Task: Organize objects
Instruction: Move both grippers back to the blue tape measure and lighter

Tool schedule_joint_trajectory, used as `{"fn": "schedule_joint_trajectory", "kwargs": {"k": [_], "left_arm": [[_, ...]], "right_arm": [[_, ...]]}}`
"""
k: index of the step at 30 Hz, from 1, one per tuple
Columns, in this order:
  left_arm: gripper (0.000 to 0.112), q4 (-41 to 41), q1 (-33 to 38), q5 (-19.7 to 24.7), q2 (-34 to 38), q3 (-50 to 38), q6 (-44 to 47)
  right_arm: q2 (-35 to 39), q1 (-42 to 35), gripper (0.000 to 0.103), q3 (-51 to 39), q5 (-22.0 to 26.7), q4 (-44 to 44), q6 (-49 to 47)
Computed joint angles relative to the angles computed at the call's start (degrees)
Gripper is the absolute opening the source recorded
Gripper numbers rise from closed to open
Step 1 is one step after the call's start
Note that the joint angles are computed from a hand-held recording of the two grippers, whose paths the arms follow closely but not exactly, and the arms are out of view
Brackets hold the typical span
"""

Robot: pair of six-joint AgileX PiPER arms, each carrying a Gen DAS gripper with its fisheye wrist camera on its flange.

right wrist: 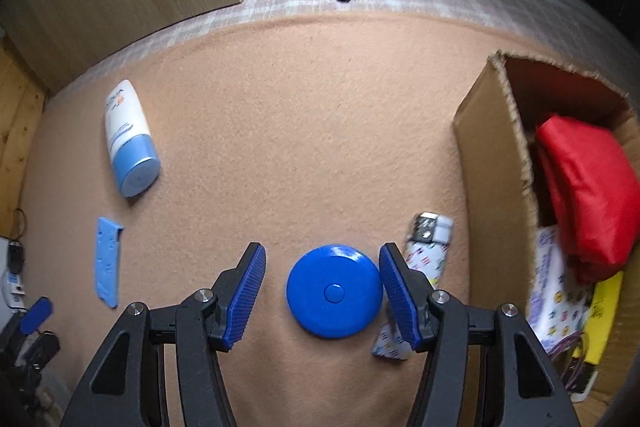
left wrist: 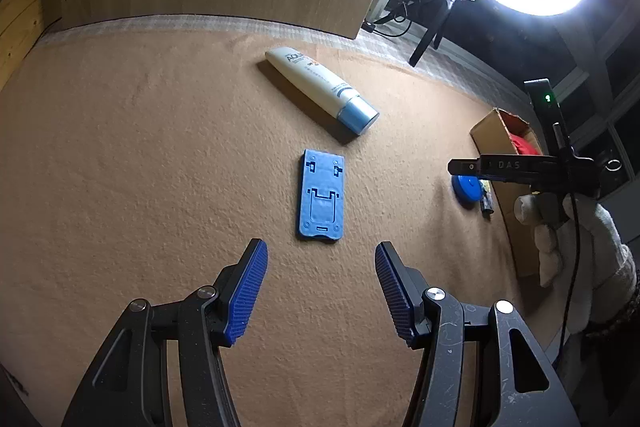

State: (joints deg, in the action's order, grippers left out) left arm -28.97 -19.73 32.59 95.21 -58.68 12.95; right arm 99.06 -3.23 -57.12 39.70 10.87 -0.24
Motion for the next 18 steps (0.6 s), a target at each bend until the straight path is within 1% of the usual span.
{"fn": "schedule_joint_trajectory", "kwargs": {"k": [11, 15, 18], "left_arm": [[0.059, 0.2, -1.3, -0.3, 2.4, -1.4, -0.5], [0.059, 0.7, -2.5, -0.1, 3.3, -2.5, -0.9], [0.059, 0.8, -3.2, -0.2, 4.1, -3.2, -1.1]], "right_arm": [[-2.5, -1.9, 0.055, 4.5, 1.5, 13.7, -10.6], [-3.6, -3.6, 0.055, 6.4, 2.8, 21.5, -18.6], [-5.6, -4.0, 0.055, 7.8, 0.9, 20.6, -17.2]]}}
